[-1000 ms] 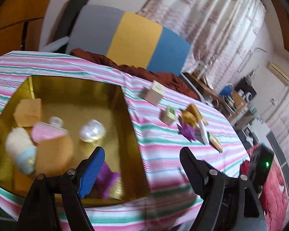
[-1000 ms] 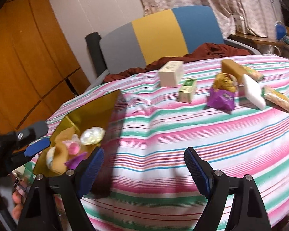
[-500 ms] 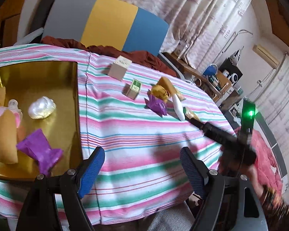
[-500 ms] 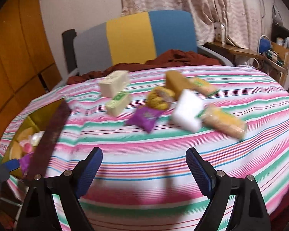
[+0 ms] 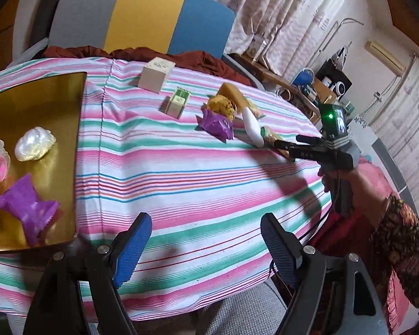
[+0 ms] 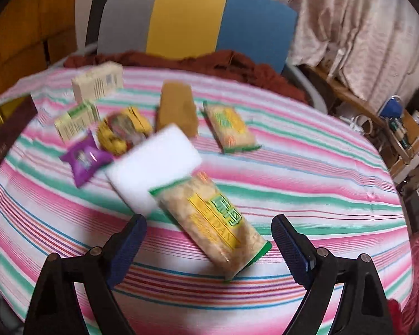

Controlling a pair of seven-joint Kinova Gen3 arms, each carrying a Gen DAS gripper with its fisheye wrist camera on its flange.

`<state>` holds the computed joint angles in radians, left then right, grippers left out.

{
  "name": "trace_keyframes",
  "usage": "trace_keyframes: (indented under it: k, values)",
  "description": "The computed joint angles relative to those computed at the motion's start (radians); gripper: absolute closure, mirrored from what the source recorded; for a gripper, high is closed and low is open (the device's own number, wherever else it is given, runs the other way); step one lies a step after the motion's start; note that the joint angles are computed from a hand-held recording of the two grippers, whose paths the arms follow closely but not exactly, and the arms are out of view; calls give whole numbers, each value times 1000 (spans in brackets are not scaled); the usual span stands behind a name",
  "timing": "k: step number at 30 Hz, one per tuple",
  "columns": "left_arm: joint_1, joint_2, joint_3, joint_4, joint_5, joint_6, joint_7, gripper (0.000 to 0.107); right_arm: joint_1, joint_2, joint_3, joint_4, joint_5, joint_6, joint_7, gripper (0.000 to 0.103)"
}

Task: Organize objects
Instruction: 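Move the right gripper to the WEIDAN snack bag and grasp it, then grasp the white foam block with the left gripper while the right gripper holds the WEIDAN bag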

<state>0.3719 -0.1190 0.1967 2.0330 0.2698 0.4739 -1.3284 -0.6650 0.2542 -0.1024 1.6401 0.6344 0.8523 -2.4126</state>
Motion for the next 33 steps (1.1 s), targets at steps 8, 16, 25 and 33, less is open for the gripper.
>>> trace_keyframes:
  k: [8, 16, 25, 33]
  values:
    - [13, 71, 33, -48, -67, 20, 70, 26, 75, 12, 4, 36, -121, -124, 88, 21]
    - [41, 112, 42, -80, -109, 28, 106, 26, 90, 19, 7, 1, -220, -98, 131, 45]
    - [86, 206, 49, -207, -205, 59, 146, 26, 43, 8, 40, -46, -165, 36, -8, 68]
    - [142, 363, 33, -414, -239, 111, 122, 26, 81, 12, 14, -53, -159, 79, -13, 61]
